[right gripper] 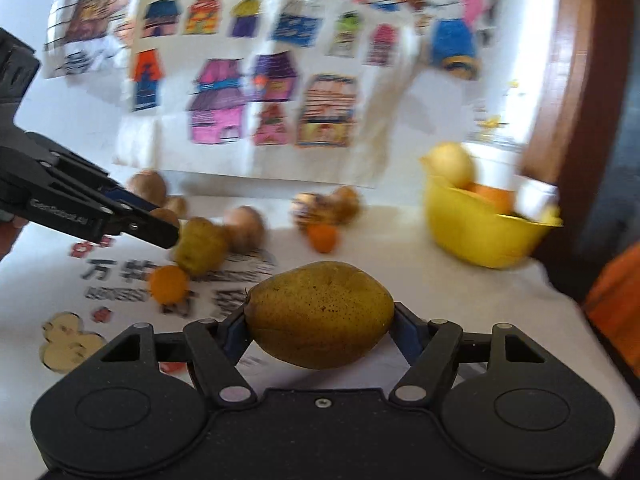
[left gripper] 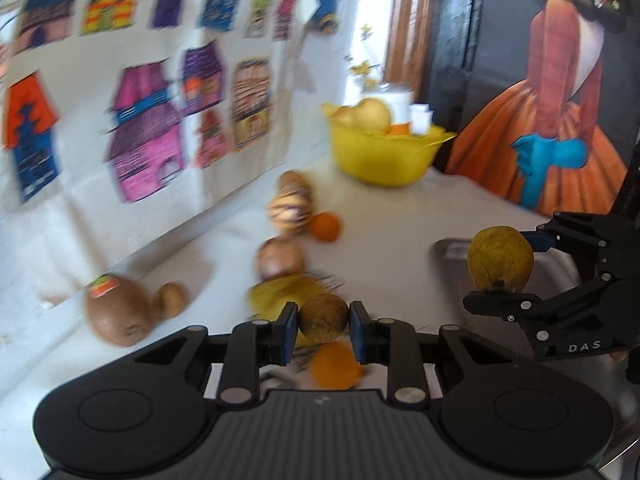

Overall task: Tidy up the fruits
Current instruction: 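Carry both fruits over the metal tray and open both grippers to drop them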

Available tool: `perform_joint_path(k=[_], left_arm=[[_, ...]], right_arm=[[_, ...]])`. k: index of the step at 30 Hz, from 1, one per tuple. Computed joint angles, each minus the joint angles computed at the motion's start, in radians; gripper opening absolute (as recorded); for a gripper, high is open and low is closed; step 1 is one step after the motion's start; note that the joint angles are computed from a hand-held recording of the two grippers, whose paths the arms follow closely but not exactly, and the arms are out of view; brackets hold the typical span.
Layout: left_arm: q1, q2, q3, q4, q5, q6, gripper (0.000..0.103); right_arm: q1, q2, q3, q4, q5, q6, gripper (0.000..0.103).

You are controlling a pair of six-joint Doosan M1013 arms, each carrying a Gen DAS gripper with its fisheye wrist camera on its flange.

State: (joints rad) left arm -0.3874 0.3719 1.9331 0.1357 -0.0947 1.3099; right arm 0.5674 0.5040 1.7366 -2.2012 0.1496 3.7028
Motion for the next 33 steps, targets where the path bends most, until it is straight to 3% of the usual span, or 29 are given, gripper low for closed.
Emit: perform_joint_path(k=[3,7,12,18,26,33], left_arm=[[-0.025,0.015,-0.016,0.130,-0.033,-0.156,0.030],[-0.059,0.052,-0.049,0.266,-0.072,-0.309,0.030],[-0.098,0.111,-0.107,0.307,-0.080,-0.311,0.030],[-0.125,0.163,-0.168,0.245,-0.025,-0.224,0.030],[-0.126,0.182,-0.190,0.468,-0.002,-0.459,0.030],[-0.133,0.184,-0.199,0.538,0.028,-0.503,0.030]], right_arm=[[-0.015,-0.026,0.035,0.186,0.054,-0.152,0.073],[-0.026,-0.038,0.067,0.306,0.144,-0.265,0.073],[-0.039,-0.026,0.081,0.353,0.203,-0.286,0.073],[-0.045,-0.002,0.075,0.389,0.229,-0.327,0.073],[-0.048,0.013,0.075,0.408,0.221,-0.347,0.073],[-0.048,0.016,0.076,0.397,0.222,-0.333,0.073]])
